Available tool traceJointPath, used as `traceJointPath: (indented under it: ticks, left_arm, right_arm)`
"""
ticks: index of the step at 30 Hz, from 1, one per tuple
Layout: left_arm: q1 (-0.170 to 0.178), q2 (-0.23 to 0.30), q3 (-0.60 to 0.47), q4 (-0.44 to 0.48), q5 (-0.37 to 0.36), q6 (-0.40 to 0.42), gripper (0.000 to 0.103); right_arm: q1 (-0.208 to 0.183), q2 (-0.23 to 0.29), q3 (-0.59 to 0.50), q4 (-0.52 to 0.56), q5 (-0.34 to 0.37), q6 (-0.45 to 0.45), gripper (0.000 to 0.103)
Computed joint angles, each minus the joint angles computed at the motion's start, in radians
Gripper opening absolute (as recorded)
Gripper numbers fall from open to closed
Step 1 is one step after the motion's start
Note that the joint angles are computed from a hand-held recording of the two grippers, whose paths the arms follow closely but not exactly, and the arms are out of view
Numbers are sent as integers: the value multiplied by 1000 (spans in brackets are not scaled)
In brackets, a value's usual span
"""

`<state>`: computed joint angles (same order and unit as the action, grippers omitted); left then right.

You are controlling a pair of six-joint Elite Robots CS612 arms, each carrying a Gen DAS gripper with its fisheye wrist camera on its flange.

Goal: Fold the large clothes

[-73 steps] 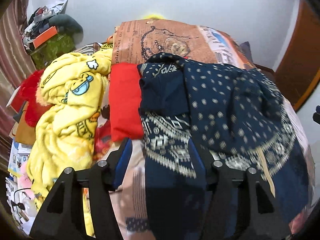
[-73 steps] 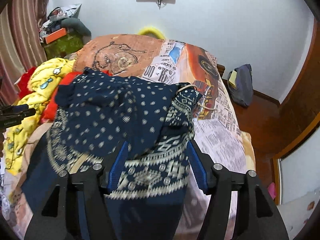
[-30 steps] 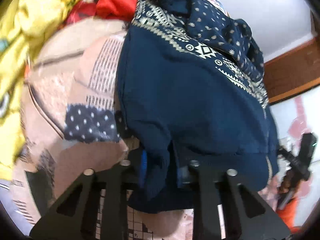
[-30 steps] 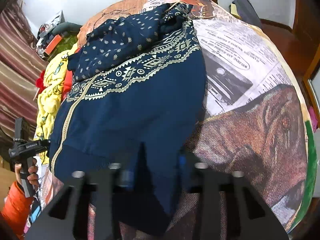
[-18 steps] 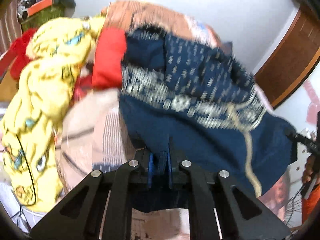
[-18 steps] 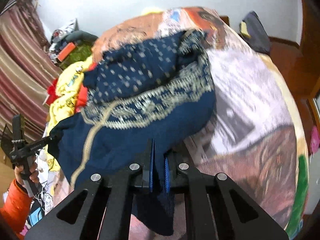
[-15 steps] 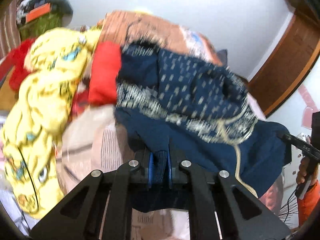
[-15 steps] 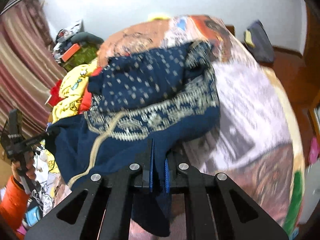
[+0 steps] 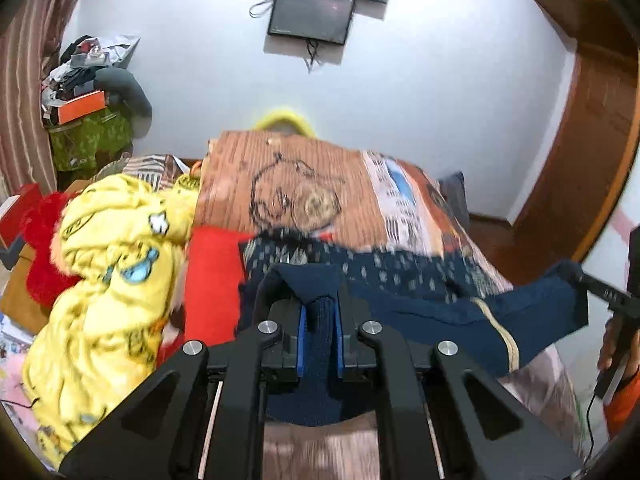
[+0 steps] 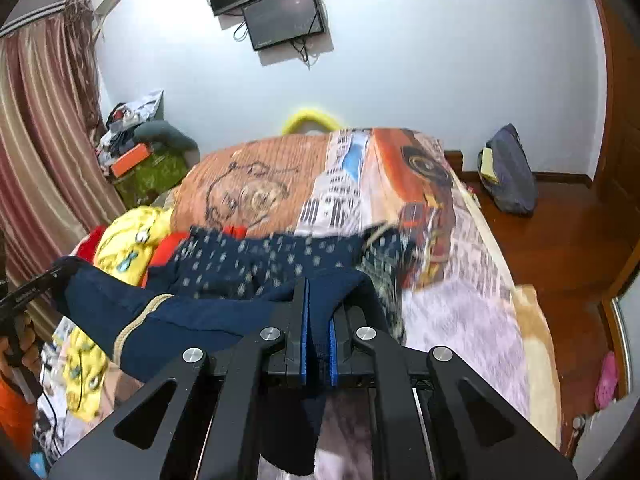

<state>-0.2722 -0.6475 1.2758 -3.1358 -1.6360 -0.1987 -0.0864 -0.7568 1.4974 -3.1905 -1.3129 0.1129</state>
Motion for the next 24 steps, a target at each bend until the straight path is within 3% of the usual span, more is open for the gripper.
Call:
traceJointPath:
  ticks: [8, 16, 20, 24]
  left_arm:
    - [10, 166, -299, 226, 37, -80, 10]
    - [22, 330, -555, 489, 38, -127, 11]
    - [20, 368, -602, 538, 40, -113, 15]
    - [13, 361, -582, 549, 65, -56, 22]
  right_arm:
    - [-2, 111, -184, 94, -30, 32, 7]
    - [-5, 227, -346, 299, -45, 44, 7]
    - [-5, 251, -375, 353, -38, 35, 7]
    - [-3, 241, -354, 339, -49, 5, 8]
